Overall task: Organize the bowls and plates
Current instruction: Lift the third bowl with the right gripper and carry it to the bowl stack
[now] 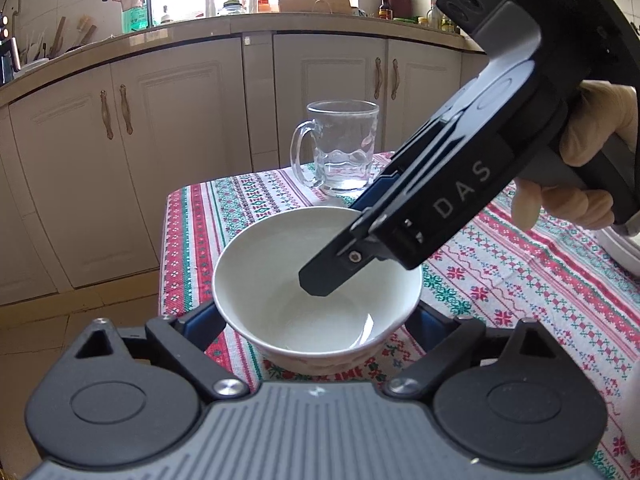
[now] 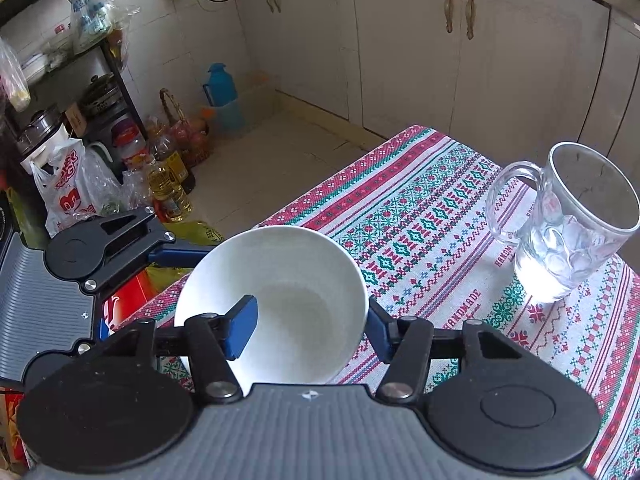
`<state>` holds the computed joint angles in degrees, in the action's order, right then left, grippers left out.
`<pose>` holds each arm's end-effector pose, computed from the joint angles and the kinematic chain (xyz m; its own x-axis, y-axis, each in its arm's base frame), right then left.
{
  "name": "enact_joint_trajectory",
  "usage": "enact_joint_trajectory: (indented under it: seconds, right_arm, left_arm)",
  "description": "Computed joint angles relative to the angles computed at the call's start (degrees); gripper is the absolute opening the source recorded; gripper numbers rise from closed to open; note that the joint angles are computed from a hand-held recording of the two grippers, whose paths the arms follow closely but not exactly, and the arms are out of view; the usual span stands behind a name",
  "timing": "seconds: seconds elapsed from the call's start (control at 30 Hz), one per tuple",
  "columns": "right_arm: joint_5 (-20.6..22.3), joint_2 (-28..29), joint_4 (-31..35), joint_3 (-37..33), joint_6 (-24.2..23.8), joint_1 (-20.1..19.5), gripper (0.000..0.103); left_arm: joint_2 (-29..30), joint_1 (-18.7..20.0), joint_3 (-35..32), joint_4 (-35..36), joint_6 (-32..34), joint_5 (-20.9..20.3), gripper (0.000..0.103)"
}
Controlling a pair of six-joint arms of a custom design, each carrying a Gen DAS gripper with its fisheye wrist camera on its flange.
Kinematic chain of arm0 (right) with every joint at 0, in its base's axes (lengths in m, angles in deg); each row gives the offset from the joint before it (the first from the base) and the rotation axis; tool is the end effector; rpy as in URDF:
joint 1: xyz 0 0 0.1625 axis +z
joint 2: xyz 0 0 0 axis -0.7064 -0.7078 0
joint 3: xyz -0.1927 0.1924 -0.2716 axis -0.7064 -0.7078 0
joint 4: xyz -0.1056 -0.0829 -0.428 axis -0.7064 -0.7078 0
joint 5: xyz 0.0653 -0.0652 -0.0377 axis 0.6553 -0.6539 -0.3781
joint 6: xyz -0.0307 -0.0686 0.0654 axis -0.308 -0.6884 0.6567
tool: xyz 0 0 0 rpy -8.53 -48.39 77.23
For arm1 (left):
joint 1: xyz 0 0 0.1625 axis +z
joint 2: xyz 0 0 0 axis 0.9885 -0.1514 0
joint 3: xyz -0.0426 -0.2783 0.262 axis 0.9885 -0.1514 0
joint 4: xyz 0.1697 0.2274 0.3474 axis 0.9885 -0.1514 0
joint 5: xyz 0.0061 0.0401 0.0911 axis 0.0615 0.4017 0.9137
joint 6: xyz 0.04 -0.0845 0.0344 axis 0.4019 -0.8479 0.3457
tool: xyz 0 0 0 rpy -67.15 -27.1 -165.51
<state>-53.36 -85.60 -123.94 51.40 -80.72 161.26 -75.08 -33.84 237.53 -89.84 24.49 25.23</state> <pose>0.3926 -0.5265 -0.0296 -0.3442 -0.9321 0.1127 -0.9298 0.3551 0.0971 -0.0253 -0.3481 0.2714 -0.6918 0.0440 -0.7208 0.6179 0.5526 -0.5593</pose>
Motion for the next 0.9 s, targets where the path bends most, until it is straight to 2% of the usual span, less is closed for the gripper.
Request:
enact_joint_trajectory:
  seconds: [0.13,0.33,0.67,0.9]
  right_arm:
    - [0.1,-1.3,0.4,1.0,-0.5,0.3,0.063]
    - [0.1,-4.8,0.5,3.9,-1.2,0.8,0.063]
    - [1.3,-13.7,0.8,11.0,-1.6,1.4,0.064]
    - [2.1,-20.6,0.5,16.6,-1.6,1.7,0.065]
  left_arm:
    - [-4.0,-2.4,0.7,6.4,-3.5,1.0,0.095]
    - [-12.2,-7.9,1.5,20.9,-11.5,2.8,0.095]
    - [-27.5,-20.3,1.1,54.3,-30.5,5.3,0.095]
    - [-33.7,-29.5,-1.0,76.7,-45.8,5.3,0.095]
